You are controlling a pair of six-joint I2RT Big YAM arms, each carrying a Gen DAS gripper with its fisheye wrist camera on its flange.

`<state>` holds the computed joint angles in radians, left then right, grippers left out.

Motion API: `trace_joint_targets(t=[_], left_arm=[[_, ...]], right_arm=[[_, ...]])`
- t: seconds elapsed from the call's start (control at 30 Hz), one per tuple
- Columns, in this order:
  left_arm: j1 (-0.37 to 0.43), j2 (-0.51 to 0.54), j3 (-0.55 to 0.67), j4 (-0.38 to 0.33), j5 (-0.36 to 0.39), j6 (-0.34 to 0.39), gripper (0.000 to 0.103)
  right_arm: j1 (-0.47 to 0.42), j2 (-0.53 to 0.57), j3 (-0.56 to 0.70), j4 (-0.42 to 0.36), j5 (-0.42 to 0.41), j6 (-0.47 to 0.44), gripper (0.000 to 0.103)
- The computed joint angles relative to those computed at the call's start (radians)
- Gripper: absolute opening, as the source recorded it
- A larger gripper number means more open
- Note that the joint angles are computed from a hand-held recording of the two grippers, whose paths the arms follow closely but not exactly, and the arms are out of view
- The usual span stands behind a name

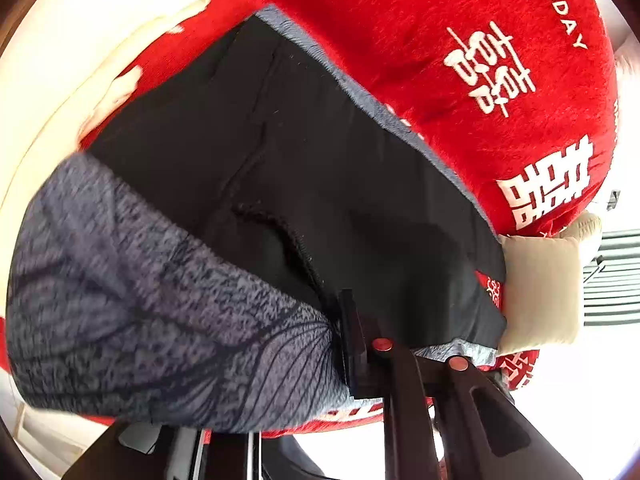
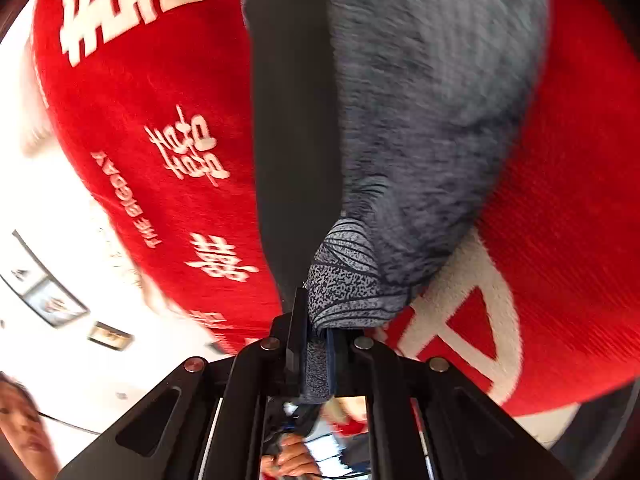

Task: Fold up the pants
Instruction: 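Grasp the trouser hem with the right gripper while the left gripper grasps the other hem, then lift the hems with both grippers and fold them over toward the waistband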

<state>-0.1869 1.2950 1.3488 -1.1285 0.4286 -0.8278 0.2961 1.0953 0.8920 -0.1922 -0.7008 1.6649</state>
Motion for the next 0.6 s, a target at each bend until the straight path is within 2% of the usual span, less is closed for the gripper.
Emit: trace_joint_targets(t=[0.07,0.1,0.13,0.2,0.3,0.4,0.5,0.6], left_arm=[[0.004,-0.023,-0.019,0.000,0.002,-0.018,0.018],[0.005,-0.034,-0.025,0.002,0.001,-0.026,0.018],[0.006,-0.042,-0.028,0.000,0.000,-0.029,0.018],[0.011,-0.047,-0.018,-0.005,-0.001,-0.031,0.018],[0.021,-0.022,0.024,-0.001,-0.004,-0.018,0.018],[0.024,0.026,0.086,0.000,-0.022,0.005,0.018],[0.032,0.087,0.158,-0.003,-0.037,0.011,0.018],[0.047,0.155,0.235,0.005,-0.057,-0.005,0.018]], right_arm=[[0.001,0.007,0.118,-0.234,-0.016,-0.215,0.007],[-0.003,0.009,0.147,-0.299,-0.021,-0.275,0.007],[-0.001,0.020,0.209,-0.406,-0.018,-0.371,0.007],[-0.007,0.045,0.291,-0.547,-0.015,-0.481,0.007],[-0.011,0.102,0.387,-0.644,-0.022,-0.565,0.007],[-0.024,0.148,0.458,-0.701,-0.036,-0.639,0.007],[-0.037,0.239,0.578,-0.760,-0.059,-0.712,0.007],[-0.053,0.356,0.727,-0.847,-0.095,-0.823,0.007]])
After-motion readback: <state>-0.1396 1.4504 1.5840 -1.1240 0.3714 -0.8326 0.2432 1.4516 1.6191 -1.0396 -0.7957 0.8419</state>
